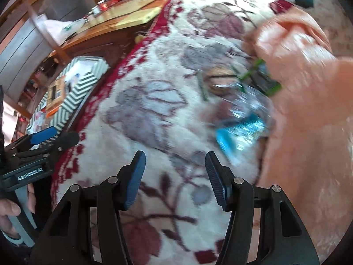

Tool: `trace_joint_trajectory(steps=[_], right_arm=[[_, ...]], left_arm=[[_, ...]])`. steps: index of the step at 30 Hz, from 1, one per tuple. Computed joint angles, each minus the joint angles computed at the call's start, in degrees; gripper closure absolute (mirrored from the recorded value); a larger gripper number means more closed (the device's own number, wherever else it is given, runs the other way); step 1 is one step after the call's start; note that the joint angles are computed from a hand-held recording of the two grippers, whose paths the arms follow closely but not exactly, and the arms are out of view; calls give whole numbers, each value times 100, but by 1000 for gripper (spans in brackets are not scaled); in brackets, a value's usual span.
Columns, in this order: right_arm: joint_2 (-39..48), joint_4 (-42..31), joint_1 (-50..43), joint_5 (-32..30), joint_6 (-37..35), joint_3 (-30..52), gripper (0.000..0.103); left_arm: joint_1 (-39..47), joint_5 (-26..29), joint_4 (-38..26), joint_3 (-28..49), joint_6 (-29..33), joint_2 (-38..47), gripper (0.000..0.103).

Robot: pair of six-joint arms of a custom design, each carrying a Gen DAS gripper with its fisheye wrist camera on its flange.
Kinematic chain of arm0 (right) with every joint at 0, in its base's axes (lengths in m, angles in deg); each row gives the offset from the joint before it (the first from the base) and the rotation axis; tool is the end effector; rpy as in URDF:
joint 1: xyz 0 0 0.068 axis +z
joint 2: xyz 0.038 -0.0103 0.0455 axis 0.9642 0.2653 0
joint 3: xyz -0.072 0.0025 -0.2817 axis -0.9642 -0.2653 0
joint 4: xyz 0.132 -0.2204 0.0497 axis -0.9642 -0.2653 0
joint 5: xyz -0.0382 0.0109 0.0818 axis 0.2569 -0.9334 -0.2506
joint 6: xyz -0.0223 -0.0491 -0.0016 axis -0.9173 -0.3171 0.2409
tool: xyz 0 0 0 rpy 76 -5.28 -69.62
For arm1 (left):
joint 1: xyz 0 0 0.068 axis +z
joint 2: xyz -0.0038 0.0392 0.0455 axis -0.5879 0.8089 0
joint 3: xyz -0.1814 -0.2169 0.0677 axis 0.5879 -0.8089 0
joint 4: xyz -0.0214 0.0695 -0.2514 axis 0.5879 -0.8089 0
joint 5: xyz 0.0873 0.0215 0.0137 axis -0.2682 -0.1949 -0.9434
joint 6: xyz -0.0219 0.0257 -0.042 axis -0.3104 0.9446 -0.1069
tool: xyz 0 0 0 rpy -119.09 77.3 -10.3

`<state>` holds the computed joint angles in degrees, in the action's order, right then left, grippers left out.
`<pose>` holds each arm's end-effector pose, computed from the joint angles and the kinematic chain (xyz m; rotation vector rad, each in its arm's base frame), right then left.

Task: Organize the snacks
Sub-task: 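Move both grippers back to the remaining snacks on the blanket, then grasp the blue milk-candy packet with the left gripper while the right grasps the clear bag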

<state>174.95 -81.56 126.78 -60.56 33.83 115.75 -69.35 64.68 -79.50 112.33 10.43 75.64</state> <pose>0.1493 0.1771 0.1103 0.1252 2.6631 0.2572 0.2008 -0.1273 0.1118 0.2915 2.6369 -0.1551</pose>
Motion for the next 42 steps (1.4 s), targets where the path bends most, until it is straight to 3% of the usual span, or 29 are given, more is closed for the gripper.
trace_joint_trajectory(steps=[16,30,42], right_arm=[[-809,184,-734,-226,146,-1073,47],[-1700,-1373,-1045,103,-129,-933,47],[-2709,-1748,-1413,-74,-197,-1147,47]], left_arm=[[-1067,58,-147,970,-234,976,17],[-1683,1094,99,1926,356,2012,18],[-1856,1875,-193,3071,781,3042,19]])
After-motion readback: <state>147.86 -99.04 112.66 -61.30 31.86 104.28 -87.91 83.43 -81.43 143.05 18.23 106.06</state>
